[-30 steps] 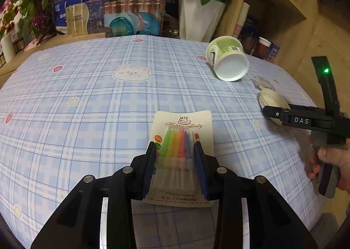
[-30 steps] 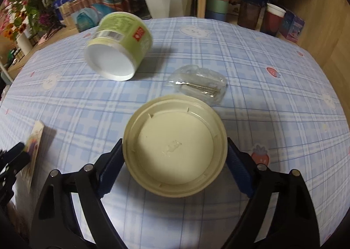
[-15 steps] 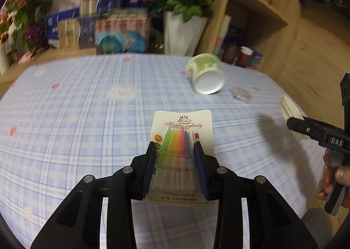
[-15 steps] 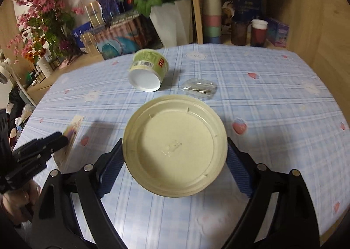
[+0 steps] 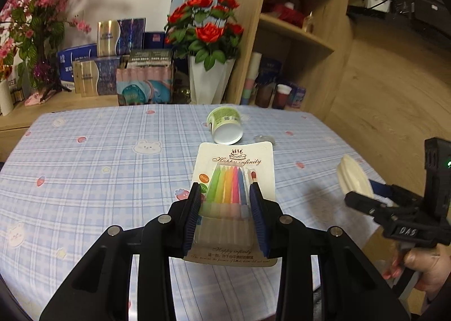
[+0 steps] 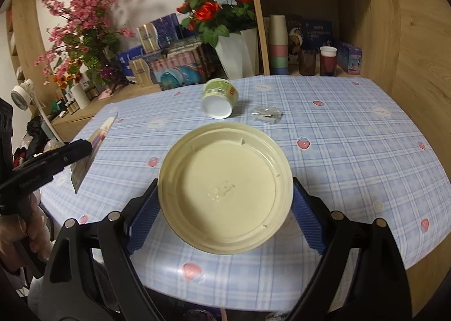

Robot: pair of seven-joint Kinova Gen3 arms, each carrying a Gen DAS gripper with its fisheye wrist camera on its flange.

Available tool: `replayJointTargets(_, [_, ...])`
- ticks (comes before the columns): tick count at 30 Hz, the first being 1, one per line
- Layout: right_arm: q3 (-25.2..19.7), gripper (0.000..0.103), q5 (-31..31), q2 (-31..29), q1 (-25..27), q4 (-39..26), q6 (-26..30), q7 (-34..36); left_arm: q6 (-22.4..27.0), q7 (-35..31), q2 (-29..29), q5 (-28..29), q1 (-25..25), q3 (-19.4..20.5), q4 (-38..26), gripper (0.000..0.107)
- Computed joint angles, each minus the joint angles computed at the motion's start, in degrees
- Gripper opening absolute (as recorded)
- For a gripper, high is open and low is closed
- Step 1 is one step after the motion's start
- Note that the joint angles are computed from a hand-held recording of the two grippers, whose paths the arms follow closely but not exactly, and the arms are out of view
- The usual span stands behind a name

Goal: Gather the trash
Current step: 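Carry the cream lid over the bin and open the right tool while left holds candles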

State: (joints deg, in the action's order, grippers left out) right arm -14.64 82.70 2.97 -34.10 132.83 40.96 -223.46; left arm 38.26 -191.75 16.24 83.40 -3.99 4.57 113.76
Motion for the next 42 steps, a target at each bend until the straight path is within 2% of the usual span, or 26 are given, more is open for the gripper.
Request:
replayJointTargets(5, [-3.43, 0.086, -1.72, -1.36, -4.24, 1.2, 4.41, -1.95, 4.78, -0.57, -5.07, -0.49, -2.75, -1.99, 4.73, 0.034])
replayJointTargets(11, [-6.34, 0.086, -5.57, -1.38, -9.65, 0.47, 9.85, 0.57, 9.09, -3.06, -10.65, -0.64, -5.32, -5.67, 10.44, 0.034])
replayJointTargets(20, [-7.97, 0.086, -8.38, -1.07, -14.52, -0.62, 13.49, 2.45, 14.48, -4.69, -14.72, -2.45, -9.29, -9.67, 14.73, 0.034])
replayJointTargets(31, [-8.71, 0.086, -10.44, -1.2, -17.13, -1.15, 14.96, 3.39, 19.22, -3.74, -17.01, -5.55, -13.16, -12.49, 16.49, 0.035])
replayJointTargets(42, [-7.97, 0.086, -8.87, 0.77, -17.72, -1.71, 10.61, 3.9, 19.78, -3.44, -17.34, -6.35, -15.04, -13.36, 17.09, 0.035])
